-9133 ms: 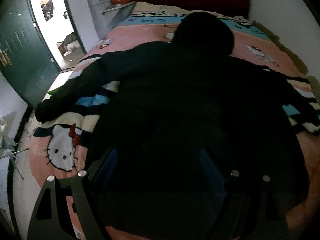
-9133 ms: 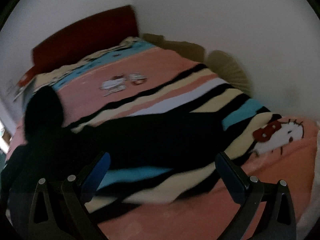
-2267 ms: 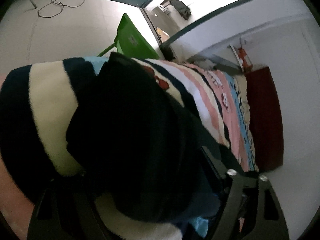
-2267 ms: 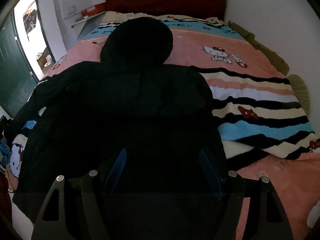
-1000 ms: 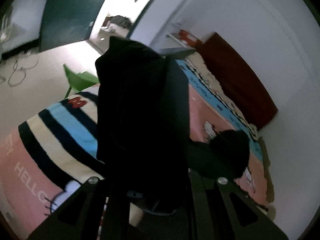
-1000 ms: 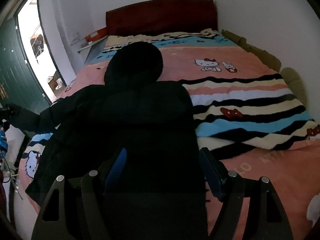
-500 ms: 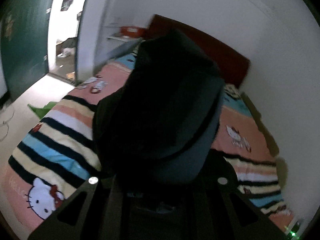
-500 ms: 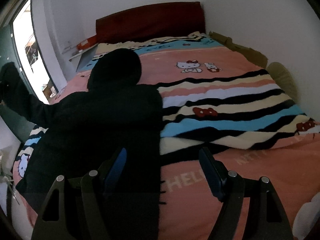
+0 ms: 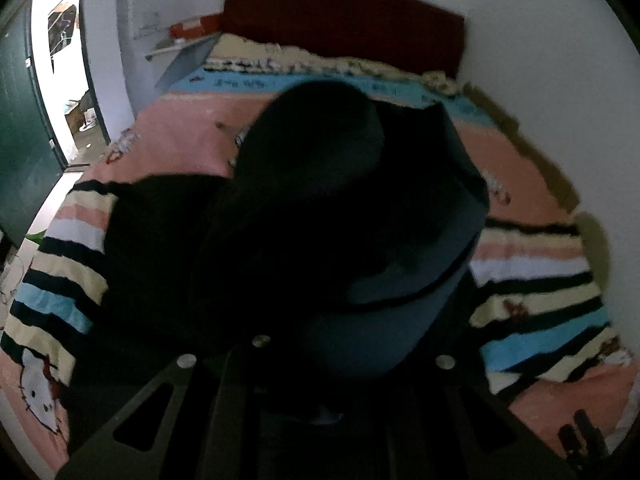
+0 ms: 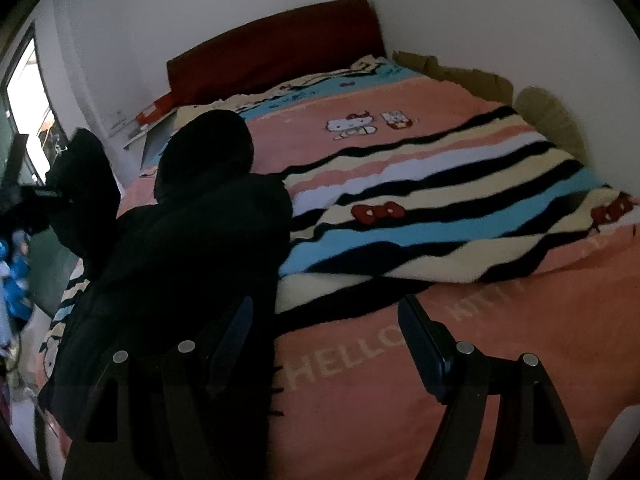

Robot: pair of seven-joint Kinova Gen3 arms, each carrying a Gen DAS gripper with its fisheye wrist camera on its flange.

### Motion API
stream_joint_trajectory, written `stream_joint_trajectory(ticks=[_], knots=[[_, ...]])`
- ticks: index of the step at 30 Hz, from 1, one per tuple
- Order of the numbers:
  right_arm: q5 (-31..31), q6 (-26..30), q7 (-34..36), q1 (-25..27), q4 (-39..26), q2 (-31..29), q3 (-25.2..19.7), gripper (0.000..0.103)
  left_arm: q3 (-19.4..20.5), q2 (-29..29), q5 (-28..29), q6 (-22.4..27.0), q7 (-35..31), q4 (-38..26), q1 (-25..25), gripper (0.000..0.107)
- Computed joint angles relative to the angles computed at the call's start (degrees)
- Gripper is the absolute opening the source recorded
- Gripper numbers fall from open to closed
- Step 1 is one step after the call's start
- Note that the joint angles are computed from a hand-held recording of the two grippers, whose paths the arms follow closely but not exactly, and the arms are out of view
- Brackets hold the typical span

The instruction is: Fold large clothes

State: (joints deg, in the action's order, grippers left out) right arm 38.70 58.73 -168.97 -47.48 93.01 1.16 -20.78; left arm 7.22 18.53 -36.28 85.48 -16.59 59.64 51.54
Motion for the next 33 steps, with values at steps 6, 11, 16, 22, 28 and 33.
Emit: stream_joint_trajectory(ticks=[6,11,16,22,28,33], knots=[[-2.4,-3.3,-1.6,2.0,3.7,-0.6,1.1,0.074,-1.2,5.4,3.8,-1.7,1.4,0.7,-0.6,0.012],[-3.4,-3.3,-1.9,3.1,5.2,0.0,1.4,0.074,-1.9,6.7,5.7,-4.9,2.9,3.1,-0.8,0.021],[-3.3,-3.3,-2.2,3.3,5.7,0.3,1.6,0.074,-2.2,8.1,6.0,-3.7,1.5,1.3,-0.3,0.050],[-4.0,-4.3,-2.4,3.6,6.5,-0.1,1.8,0.075,-2.9,9.2,6.1,-1.1,-0.7,-1.8,1.6,0.059],[-3.6,-3.6,-2.8,3.5,6.3,0.1,1.5,0.075,-1.9,5.8,6.0,-4.5,-1.2,1.9,2.5,0.061],[-2.6,-2.1,-2.5,2.5,5.3,0.8,1.3,0.075,-0.2,-0.2,3.9,-7.0,2.1,8.3,3.5,0.061]])
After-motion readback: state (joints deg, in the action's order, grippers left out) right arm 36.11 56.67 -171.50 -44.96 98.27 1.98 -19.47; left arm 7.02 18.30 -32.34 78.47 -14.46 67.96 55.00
